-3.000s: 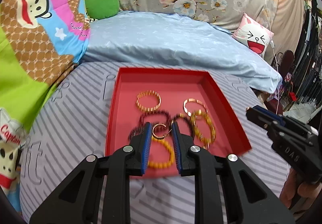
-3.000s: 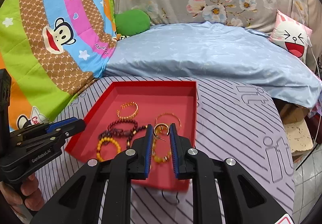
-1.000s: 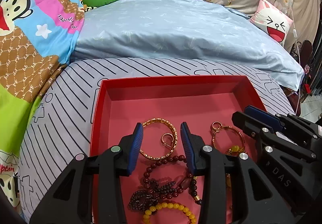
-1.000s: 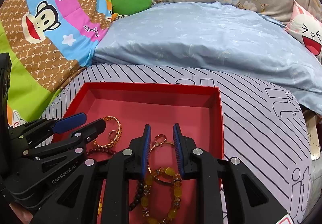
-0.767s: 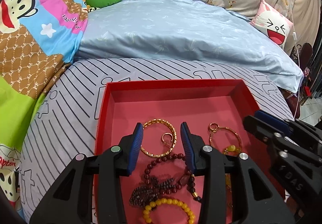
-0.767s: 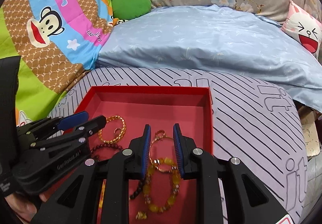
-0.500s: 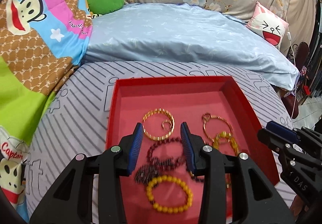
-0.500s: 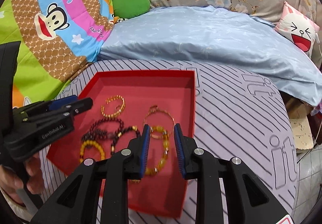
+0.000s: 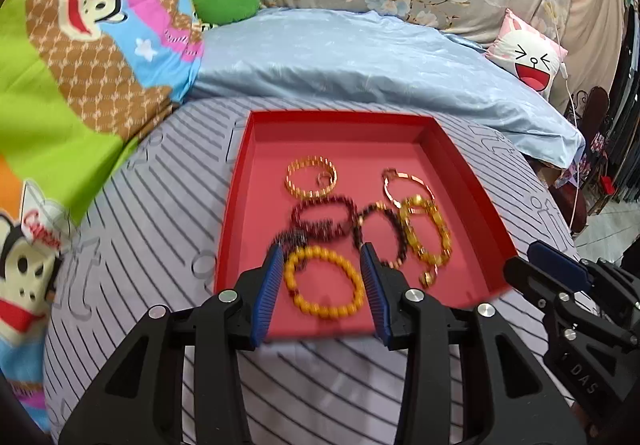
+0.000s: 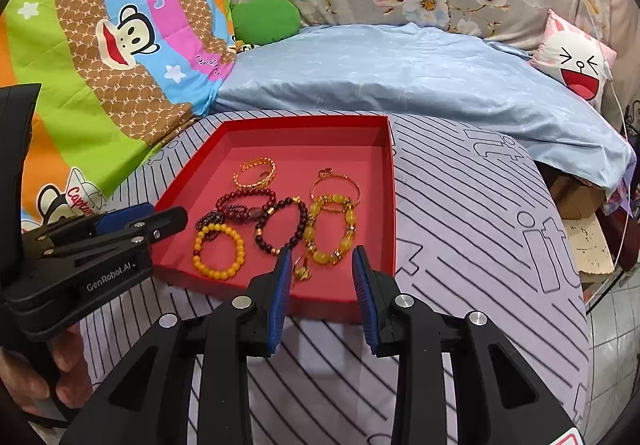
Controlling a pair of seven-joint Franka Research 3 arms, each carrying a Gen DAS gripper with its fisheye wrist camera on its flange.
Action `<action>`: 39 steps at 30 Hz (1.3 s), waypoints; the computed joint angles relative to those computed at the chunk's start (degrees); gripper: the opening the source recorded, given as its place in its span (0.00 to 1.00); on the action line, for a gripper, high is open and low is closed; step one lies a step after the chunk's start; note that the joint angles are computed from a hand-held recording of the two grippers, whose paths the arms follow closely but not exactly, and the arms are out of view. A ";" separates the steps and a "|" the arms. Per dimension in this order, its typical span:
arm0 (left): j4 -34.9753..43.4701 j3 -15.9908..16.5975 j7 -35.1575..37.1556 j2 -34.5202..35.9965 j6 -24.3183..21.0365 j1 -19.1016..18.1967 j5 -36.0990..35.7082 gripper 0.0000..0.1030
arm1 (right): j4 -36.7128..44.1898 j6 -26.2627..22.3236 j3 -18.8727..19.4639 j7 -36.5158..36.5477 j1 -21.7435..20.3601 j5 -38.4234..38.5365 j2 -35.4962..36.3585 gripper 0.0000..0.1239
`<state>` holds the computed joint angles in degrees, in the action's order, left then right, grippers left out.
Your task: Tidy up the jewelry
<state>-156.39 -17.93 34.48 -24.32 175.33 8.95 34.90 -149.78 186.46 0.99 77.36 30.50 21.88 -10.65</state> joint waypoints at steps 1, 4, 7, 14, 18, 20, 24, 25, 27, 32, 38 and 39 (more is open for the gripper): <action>-0.88 0.34 -0.23 -0.65 -0.02 -0.76 -0.54 0.37 | -0.65 0.27 1.71 0.76 -1.39 -0.02 -0.36 0.25; -2.97 -0.49 -1.67 -2.60 -0.62 -1.31 -1.22 0.39 | -2.21 0.76 6.47 3.00 -5.26 -0.65 -1.16 0.25; -4.79 -0.66 -2.66 -4.09 -0.80 -1.90 -1.97 0.44 | -3.58 0.99 7.47 4.78 -5.72 -1.25 -1.96 0.27; -7.50 -1.63 -4.00 -6.84 -1.94 -2.53 -2.63 0.49 | -5.82 1.54 11.95 8.56 -9.08 -2.76 -3.18 0.30; -8.40 -1.78 -4.48 -7.65 -2.27 -3.24 -2.90 0.49 | -6.43 1.71 15.52 10.32 -12.35 -3.80 -3.69 0.31; -8.63 -2.17 -4.82 -8.01 -2.52 -3.25 -2.89 0.49 | -6.59 1.66 15.89 11.00 -12.62 -4.23 -3.82 0.31; -8.43 -4.18 -6.42 -8.61 -3.63 -2.22 -1.74 0.50 | -7.06 1.99 18.97 12.28 -15.54 -5.10 -4.22 0.31; -8.45 -4.58 -6.87 -8.75 -3.63 -1.96 -1.27 0.52 | -7.10 1.99 19.73 12.57 -16.24 -5.25 -4.27 0.31; -8.37 -4.45 -7.22 -8.62 -3.65 -2.26 -0.82 0.54 | -7.20 2.12 20.88 13.10 -17.35 -5.56 -4.40 0.33; -7.81 -5.28 -9.13 -8.58 -4.90 -1.95 0.92 0.55 | -7.19 1.99 28.03 14.90 -24.68 -6.62 -5.03 0.34; -7.20 -5.24 -11.70 -8.38 -7.47 -2.09 2.67 0.67 | -7.11 1.85 35.55 18.49 -33.15 -8.82 -6.12 0.43; -7.23 -5.05 -12.17 -8.42 -7.65 -2.09 3.04 0.71 | -7.22 2.10 35.15 18.84 -32.96 -9.08 -6.04 0.45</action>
<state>-163.63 -22.97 22.31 -32.75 167.68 6.86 37.94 -157.00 188.57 36.15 96.21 -2.46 12.80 -16.69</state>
